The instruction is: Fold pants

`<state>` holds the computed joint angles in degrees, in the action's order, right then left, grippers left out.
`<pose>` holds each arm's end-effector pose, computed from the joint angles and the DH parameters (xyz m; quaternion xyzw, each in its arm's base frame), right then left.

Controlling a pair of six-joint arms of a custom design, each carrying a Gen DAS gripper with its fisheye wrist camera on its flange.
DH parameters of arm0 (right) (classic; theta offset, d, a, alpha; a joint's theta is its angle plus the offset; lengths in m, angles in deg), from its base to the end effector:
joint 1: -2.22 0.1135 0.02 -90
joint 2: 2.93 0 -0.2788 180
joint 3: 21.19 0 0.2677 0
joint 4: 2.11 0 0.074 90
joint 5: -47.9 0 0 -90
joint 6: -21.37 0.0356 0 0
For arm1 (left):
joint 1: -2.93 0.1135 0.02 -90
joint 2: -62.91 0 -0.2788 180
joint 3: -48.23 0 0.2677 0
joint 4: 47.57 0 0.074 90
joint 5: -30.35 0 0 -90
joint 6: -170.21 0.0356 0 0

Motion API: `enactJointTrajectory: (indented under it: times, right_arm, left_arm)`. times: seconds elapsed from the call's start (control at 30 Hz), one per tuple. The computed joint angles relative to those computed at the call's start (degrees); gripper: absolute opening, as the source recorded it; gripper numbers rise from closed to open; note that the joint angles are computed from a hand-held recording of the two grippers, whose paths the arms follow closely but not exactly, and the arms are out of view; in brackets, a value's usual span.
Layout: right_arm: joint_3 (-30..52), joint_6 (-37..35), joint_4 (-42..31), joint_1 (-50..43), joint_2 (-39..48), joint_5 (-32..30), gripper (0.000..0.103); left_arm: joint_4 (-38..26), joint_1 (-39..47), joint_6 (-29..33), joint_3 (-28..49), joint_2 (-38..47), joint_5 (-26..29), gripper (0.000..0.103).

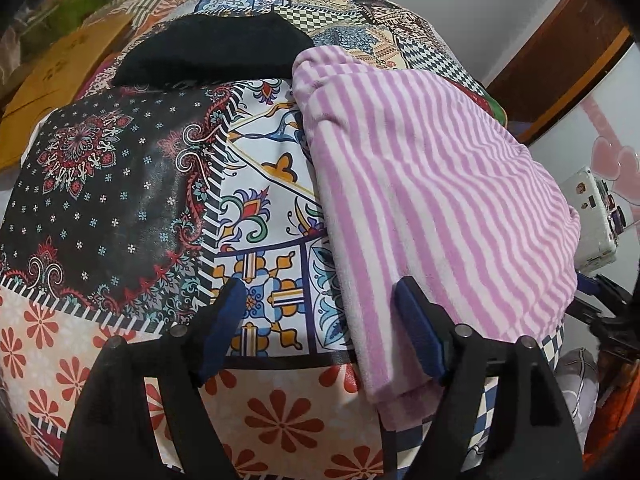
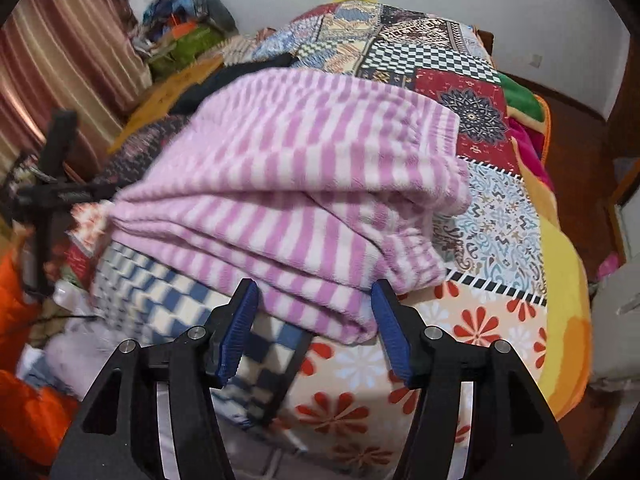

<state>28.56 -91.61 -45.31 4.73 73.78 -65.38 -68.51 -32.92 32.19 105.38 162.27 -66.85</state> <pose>0.2299 0.0242 0.1631 -0.2467 0.9334 0.1656 0.2014 0.2563 -0.1797 0.1112 -0.1174 0.9637 -0.1094 0.2132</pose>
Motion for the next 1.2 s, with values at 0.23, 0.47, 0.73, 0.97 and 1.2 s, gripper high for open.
enactJointTrajectory:
  times: [0.23,0.47,0.73,0.97,1.2]
  right_arm:
    - [3.3,-0.64,4.89,-3.68,8.21,-0.44,0.053]
    - [11.13,0.27,11.71,-6.03,20.51,3.1,0.053]
    - [23.95,3.93,14.08,-7.72,34.88,5.37,0.053]
    - [25.14,4.85,12.74,-7.73,34.57,5.42,0.054]
    - [17.72,3.13,10.69,-9.28,23.01,2.57,0.055]
  left_arm:
    - [-1.54,-3.12,1.89,3.06,0.66,0.33,0.075]
    - [-5.63,-5.4,4.36,15.57,8.3,0.7,0.074]
    - [-8.33,-5.87,7.68,32.16,20.36,2.71,0.074]
    - [-9.54,-4.91,9.05,32.97,20.1,2.97,0.074]
    - [-10.89,-2.09,11.54,26.09,11.14,-6.8,0.074]
